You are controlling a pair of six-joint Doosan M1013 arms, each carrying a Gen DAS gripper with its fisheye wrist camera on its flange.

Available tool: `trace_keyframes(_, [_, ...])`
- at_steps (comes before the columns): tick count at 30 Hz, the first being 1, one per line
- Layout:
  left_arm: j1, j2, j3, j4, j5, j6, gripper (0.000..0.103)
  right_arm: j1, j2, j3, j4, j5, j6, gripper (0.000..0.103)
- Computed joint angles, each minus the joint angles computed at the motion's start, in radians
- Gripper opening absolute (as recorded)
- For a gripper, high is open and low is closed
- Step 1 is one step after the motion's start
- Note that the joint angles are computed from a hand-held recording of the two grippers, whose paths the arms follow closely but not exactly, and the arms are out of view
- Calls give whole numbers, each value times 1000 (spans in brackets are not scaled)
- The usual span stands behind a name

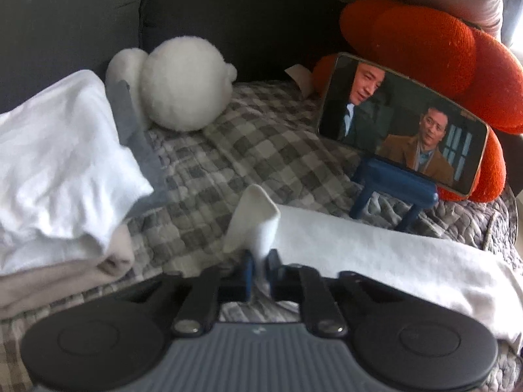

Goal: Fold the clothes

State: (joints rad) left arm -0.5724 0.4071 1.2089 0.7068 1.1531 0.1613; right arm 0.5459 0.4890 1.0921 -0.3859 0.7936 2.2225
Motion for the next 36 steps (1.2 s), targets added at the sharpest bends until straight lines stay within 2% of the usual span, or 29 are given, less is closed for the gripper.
trace_keyframes(12, [-21, -28, 16, 115, -23, -79, 6, -22, -31, 39, 37, -64, 87, 39])
trace_keyframes(17, [-58, -39, 15, 216, -47, -112, 6, -35, -39, 50, 89, -74, 115, 39])
trace_keyframes(21, [-95, -47, 14, 305, -98, -120, 6, -43, -47, 61, 123, -92, 140, 40])
trace_keyframes(25, [-136, -39, -11, 331, -199, -41, 6, -56, -63, 82, 152, -119, 182, 41])
trace_keyframes(28, [-151, -20, -60, 202, -311, 124, 7, -72, -91, 120, 184, -154, 238, 42])
trace_keyframes(32, [-154, 33, -166, -156, -408, 521, 9, -100, -152, 205, 154, -188, 422, 45])
trace_keyframes(34, [-151, 49, -203, -356, -427, 729, 21, -114, -182, 245, 120, -194, 531, 46])
trace_keyframes(35, [-150, 48, -205, -416, -445, 778, 30, -121, -197, 264, 104, -195, 584, 46])
trace_keyframes(36, [-149, 46, -205, -474, -463, 825, 33, -129, -208, 278, 105, -192, 616, 46])
